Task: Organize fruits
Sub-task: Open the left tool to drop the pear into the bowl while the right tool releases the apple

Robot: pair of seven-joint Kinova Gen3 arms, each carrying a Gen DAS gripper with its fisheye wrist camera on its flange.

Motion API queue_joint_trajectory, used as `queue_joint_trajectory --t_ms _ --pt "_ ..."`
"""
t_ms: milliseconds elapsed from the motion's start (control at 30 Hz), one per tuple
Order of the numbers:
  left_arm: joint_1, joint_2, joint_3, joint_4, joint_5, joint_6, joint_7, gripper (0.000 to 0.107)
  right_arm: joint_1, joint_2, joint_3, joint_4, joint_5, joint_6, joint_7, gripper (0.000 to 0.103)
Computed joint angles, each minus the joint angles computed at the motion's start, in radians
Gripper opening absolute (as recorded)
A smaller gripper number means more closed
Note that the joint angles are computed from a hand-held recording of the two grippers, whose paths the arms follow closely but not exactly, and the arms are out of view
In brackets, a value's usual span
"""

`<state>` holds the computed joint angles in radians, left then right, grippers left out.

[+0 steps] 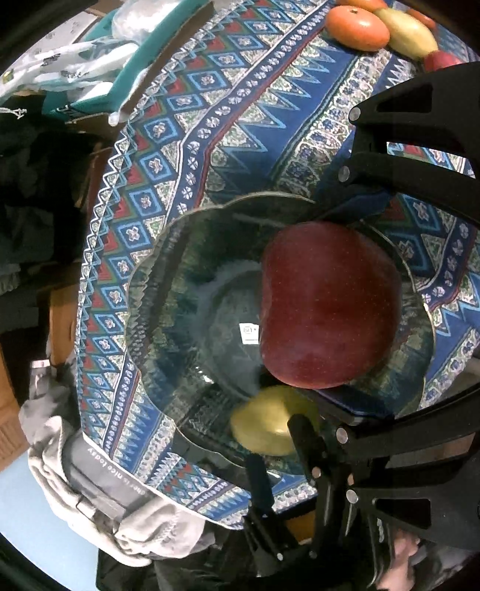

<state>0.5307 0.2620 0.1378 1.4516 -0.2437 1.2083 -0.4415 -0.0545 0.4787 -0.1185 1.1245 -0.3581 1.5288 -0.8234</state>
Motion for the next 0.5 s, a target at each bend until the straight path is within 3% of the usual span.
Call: queue_joint_trajectory --t_ms 267,500 --pt "0.017 0.015 0.003 -0.040 -0.017 0.047 -0.013 0.069 -0.002 -0.006 -0.003 0.010 -0.005 -0.001 0.000 0.077" --pt "0.033 0.019 0.000 -0.063 -0.034 0.068 -0.014 0.069 0.048 -0.018 -0.012 -0.056 -0.103 0.031 -0.010 0.077"
